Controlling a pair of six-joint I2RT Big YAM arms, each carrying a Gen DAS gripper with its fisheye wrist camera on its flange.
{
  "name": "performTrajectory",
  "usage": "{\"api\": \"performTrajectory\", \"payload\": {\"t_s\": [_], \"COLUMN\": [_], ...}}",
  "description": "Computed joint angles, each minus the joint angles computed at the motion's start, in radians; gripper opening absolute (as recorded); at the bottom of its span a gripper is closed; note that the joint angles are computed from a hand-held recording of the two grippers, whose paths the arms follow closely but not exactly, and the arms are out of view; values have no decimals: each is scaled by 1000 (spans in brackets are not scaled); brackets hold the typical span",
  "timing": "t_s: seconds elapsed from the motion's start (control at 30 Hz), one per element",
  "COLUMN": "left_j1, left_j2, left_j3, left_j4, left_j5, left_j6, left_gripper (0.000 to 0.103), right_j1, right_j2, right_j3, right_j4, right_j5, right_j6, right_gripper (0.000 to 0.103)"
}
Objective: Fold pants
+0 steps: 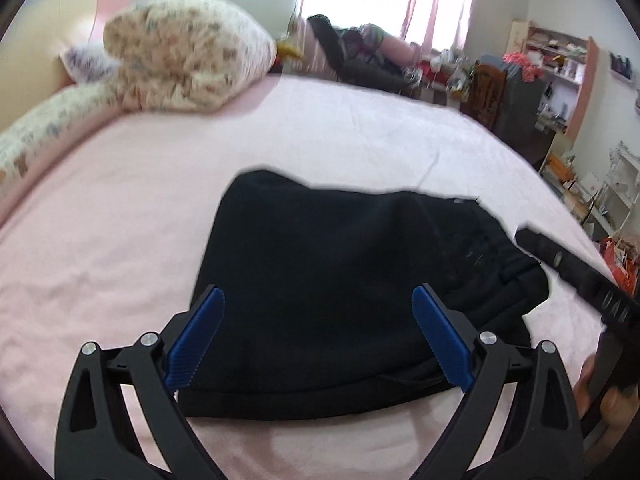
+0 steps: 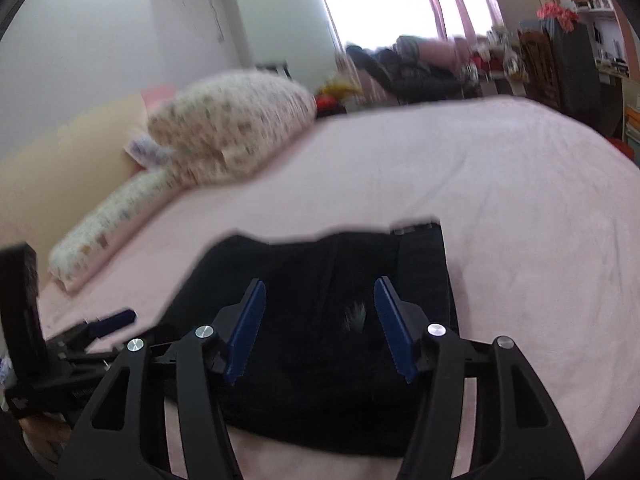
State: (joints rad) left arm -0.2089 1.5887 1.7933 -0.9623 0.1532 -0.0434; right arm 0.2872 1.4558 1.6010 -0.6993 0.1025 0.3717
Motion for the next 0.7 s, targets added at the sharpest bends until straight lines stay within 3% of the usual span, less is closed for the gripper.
{"api": "performTrajectory", "payload": {"t_s": [0.07,0.1,0.2,0.27,0.33,0.47,0.5,0.57,0.7], "left_j1": [0,0,-1,-6,0,57,70,110,170], "left_j2": [10,10,-17,-40,-39,-51,-41,17,232], "left_j3": [-9,-22,-113,-160,-148,-100,-74,30,362], "left_j4": [-37,-45,3,60,51,57,49,-13,-303], "left_j5": [2,-1,-16,-32,-17,84,91,136,222], "left_j6": [18,25,97,123,120,111,113,114,97], "left_gripper": [95,95,95,96,94,94,98,101,101], "right_j1": [3,5,17,32,32,-26,-48,-122,-232], "right_j2": [25,18,-43,-50,-42,-96,-105,-101,-48], "right_j3": [3,-26,-140,-151,-126,-119,-117,-90,-41], "right_j4": [-111,-119,-25,-24,-51,-15,-9,-26,-62], "right_j5": [14,19,23,53,57,-47,-81,-208,-436], "right_j6": [44,56,48,30,7,38,52,115,225], "right_gripper": [58,58,57,57,57,58,58,71,71]}}
